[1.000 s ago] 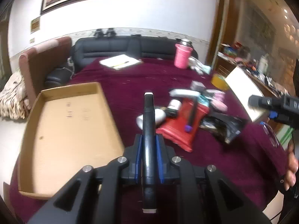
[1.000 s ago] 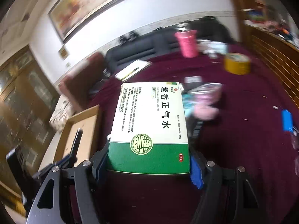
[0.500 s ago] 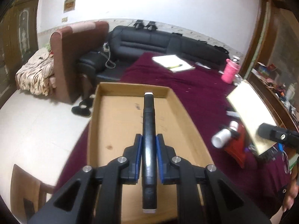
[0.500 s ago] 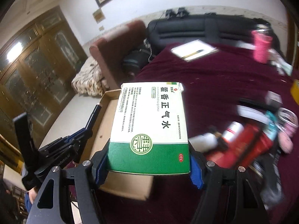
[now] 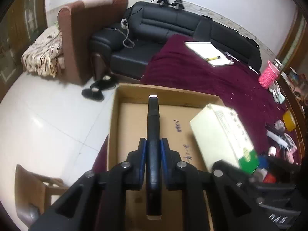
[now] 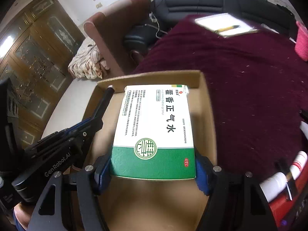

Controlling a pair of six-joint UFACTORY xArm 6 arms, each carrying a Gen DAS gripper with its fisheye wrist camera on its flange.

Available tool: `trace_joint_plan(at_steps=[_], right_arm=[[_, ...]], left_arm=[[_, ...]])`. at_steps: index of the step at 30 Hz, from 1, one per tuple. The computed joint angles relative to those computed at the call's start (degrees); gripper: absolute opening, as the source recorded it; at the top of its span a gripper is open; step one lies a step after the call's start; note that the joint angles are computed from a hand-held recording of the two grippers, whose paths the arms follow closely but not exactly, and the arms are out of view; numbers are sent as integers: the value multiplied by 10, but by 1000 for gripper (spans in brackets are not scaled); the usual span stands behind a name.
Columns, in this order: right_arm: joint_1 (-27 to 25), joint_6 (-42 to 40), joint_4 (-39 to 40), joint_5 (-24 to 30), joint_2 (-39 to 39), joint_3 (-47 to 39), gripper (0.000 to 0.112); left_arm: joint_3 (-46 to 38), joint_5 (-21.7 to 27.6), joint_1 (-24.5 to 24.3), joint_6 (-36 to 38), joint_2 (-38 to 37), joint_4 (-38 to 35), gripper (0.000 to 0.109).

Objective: Organize objects
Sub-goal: 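Carry both items to the cardboard box and release them inside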

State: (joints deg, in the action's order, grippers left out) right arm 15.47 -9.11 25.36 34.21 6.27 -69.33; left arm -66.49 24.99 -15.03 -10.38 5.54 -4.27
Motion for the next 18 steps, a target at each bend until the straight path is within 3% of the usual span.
trace_joint_plan(at_steps=[6,9,18], right_arm=[[12,39,-40,8,41,-44,76],[17,59,-70,-3,55,-55,76],[25,95,-111,-15,80,-79,77]], left_arm=[[-31,12,13,16,31,-24,15],[-55,29,22,49,53,-73,15],[-29,-13,26,113,36,-158,15]])
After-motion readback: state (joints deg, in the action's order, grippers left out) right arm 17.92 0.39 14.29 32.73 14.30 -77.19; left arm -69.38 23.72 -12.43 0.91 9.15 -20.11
